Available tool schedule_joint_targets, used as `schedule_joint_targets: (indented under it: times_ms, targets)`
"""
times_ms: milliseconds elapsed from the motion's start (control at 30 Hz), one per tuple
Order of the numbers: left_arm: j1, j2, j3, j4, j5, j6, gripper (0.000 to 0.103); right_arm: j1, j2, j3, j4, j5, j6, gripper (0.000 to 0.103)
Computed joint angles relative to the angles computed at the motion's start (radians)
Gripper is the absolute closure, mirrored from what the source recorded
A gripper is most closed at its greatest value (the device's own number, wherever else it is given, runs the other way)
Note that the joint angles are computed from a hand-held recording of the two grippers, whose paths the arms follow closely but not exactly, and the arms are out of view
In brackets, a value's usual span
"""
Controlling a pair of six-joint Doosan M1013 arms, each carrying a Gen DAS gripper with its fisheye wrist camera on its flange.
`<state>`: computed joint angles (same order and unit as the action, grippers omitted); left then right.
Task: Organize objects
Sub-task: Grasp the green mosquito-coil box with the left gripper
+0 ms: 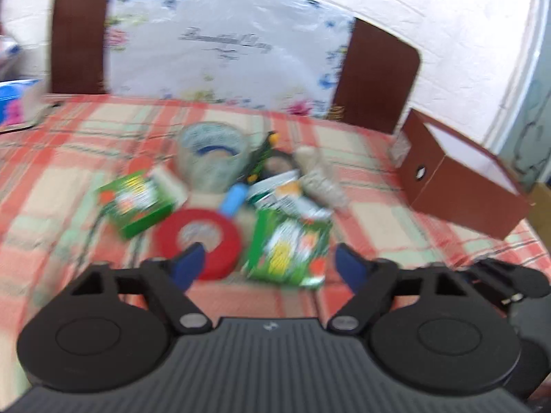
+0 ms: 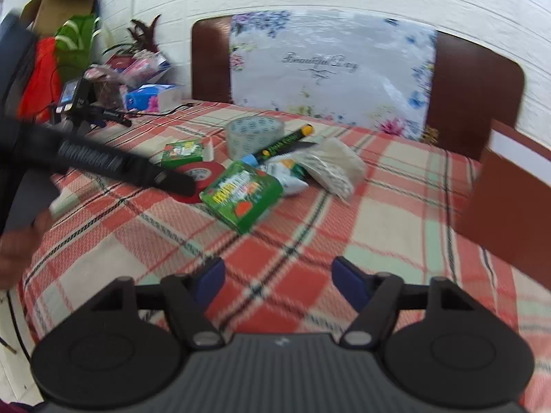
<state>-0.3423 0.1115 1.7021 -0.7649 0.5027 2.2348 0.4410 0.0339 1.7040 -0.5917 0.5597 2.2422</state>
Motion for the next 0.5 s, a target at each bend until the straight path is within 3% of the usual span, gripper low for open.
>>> schedule_joint_targets:
  times_ms: [67,133,267,333,400,500]
  targets:
    - [0.002,0.030,-0.025,-0.048,0.036,0.077,0.040,-0.015,0.021,-0.035,0.078,-0.005,-0.120,0.038]
    - [0.007,0.056,-0.053,-0.046,0.087,0.062,0.044,-0.031,0.039,-0.065,0.182,-0.001,-0.250,0.038]
    - [0.007,0.079,-0.075,-0.032,0.134,0.011,0.052,-0.046,0.078,-0.102,0.282,0.021,-0.340,0.038]
    - [0.007,0.082,-0.092,-0.018,0.158,-0.006,0.056,-0.055,0.097,-0.112,0.326,0.021,-0.364,0.041]
    - [-0.004,0.078,-0.096,0.027,0.146,-0.045,0.056,-0.054,0.099,-0.105,0.269,0.013,-0.281,0.054]
    - [-0.007,0.080,-0.116,-0.002,0.192,-0.084,0.056,-0.069,0.065,-0.072,0.283,-0.024,-0.224,0.057]
